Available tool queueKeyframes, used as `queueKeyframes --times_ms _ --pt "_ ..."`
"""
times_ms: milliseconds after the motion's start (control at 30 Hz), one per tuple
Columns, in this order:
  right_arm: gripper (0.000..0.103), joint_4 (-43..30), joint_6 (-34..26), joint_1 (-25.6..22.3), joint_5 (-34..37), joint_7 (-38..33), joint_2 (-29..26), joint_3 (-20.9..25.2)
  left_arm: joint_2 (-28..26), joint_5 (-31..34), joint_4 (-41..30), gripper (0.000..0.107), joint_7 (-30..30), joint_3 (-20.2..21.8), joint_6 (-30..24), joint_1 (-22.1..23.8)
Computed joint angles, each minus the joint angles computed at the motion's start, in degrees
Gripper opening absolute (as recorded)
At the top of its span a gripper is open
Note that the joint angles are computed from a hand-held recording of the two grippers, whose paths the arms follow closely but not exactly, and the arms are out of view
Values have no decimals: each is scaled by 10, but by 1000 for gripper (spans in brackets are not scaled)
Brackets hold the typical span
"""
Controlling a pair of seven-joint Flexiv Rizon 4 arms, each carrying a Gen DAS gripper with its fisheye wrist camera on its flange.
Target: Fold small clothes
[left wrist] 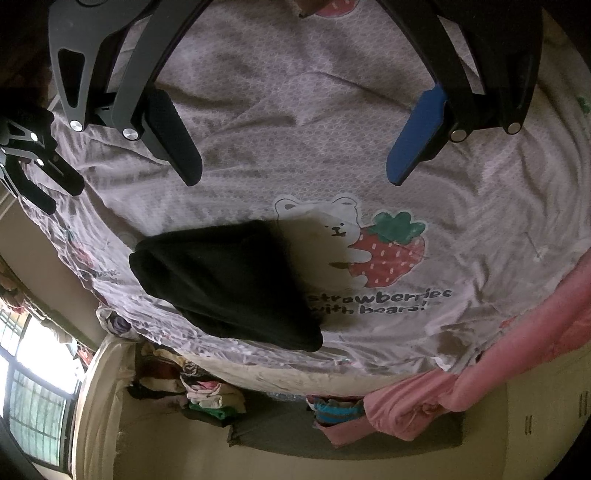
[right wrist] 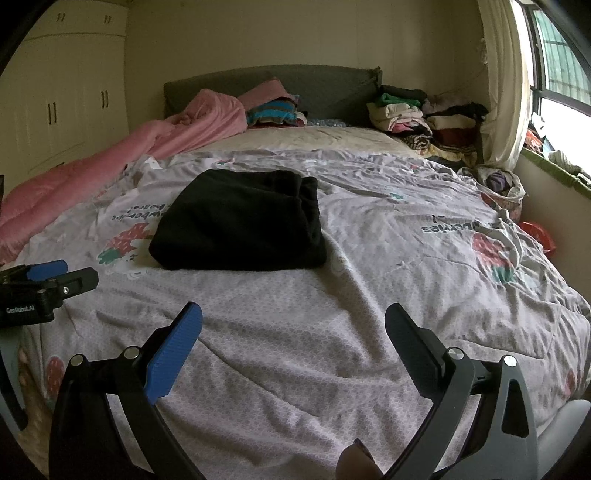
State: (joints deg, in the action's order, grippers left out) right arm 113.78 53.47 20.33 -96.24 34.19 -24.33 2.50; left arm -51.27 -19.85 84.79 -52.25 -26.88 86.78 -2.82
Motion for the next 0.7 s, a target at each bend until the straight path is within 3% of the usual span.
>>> queueKeyframes --times_ms 467,700 --pt "99 0 0 1 5 -4 -1 0 1 0 4 94 8 -6 -2 5" --pt "99 9 -16 4 10 7 5 1 6 5 -5 94 -12 38 -9 -23"
